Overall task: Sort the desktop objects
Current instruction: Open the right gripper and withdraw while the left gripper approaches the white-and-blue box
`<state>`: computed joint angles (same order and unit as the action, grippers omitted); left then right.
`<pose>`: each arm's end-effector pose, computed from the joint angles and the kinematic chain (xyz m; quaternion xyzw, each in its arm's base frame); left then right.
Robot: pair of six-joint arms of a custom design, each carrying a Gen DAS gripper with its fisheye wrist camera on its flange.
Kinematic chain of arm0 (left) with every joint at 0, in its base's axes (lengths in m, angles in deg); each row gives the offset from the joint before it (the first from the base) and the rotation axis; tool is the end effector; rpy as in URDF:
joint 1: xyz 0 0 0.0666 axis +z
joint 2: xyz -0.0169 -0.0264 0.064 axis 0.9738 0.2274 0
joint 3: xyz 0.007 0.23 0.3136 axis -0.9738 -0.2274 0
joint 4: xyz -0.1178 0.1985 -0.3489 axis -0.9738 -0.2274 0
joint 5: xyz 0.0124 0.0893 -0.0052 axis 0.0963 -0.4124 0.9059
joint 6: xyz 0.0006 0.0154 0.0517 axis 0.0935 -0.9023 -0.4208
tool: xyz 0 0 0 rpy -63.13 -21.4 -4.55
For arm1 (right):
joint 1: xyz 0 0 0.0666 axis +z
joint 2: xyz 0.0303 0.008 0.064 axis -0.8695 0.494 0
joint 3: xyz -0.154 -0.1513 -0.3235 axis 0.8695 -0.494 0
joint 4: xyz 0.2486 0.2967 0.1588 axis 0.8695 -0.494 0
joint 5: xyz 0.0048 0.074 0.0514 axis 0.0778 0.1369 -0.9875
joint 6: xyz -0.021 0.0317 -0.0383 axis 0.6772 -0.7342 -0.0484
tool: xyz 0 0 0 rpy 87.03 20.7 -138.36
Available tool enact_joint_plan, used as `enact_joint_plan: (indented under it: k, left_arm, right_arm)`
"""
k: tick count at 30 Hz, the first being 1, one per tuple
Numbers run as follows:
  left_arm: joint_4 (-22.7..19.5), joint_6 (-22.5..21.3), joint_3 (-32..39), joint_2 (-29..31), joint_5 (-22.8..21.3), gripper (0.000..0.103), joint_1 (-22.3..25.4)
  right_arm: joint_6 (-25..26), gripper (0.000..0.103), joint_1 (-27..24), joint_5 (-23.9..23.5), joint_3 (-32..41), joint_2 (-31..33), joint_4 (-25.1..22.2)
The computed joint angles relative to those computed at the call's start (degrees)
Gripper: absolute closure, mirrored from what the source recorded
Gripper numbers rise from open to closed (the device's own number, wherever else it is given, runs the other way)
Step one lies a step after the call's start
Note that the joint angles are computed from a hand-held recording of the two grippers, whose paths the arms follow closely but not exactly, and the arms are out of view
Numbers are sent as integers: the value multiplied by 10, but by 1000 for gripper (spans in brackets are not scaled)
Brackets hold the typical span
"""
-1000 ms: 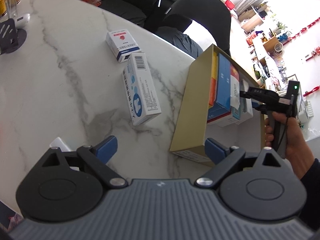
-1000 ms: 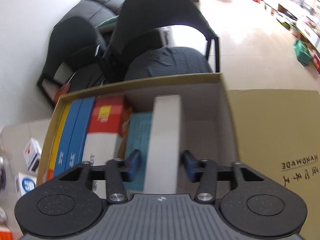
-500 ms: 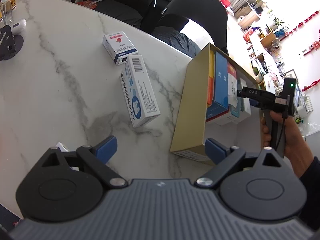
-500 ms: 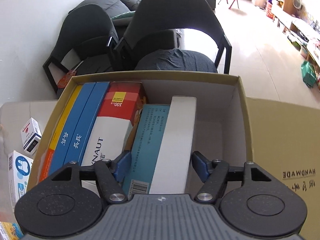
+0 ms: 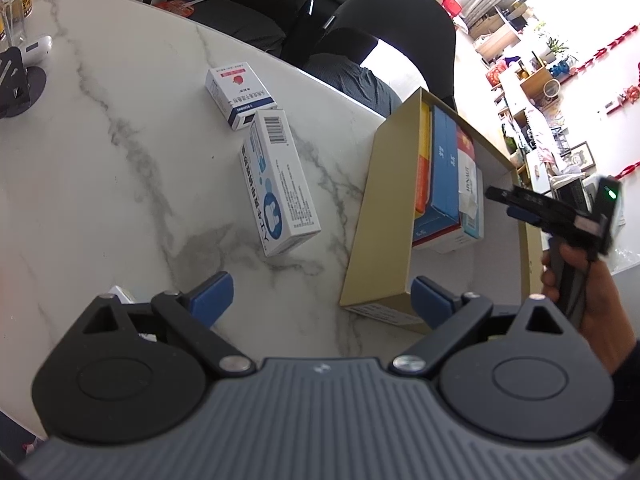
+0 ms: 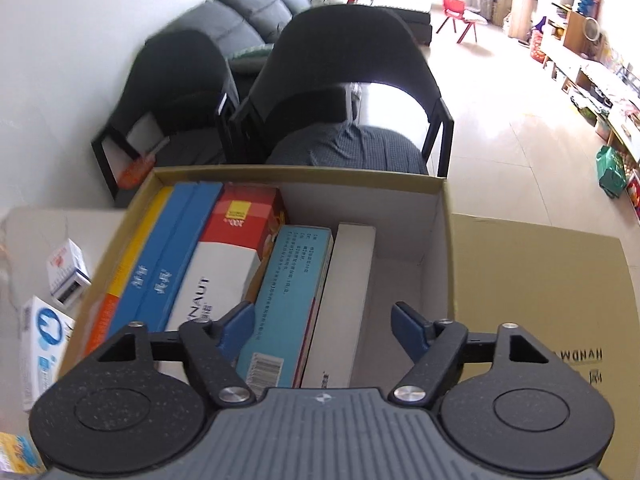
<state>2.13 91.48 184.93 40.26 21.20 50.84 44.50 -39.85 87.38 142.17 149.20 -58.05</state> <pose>0.4389 -0.2248 0.5787 0.0163 0.9545 -0.2328 0.1855 0.4644 0.1636 0.5358 0.1447 0.9375 0.0179 0.3158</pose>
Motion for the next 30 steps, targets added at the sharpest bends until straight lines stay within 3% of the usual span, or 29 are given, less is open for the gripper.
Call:
enact_joint_plan:
  k: [2,11,19,21,23,30]
  left_arm:
    - [1,-1,2,5,-4,4,0]
    - [-11,4,44,59,-47,0,-13]
    - [-37,22,100,124,-100,0,-34]
    - [-43,27,107,134,-121,0,-40]
    - [-49,33,113,144,-136,0,-44]
    - [-16,38,84,136,-144,0,-53]
  right_arm:
    - [-21,39,5,0,-14,-19,5]
    - [-131,40,67,4,-41,-79,2]
    - [-117,40,102,25,-14,-75,-15]
    - [-110,44,108,41,-15,-81,-14]
    - [-106,58,116,63,-13,-84,-20]
    - [-111,63,131,102,11,-67,-41]
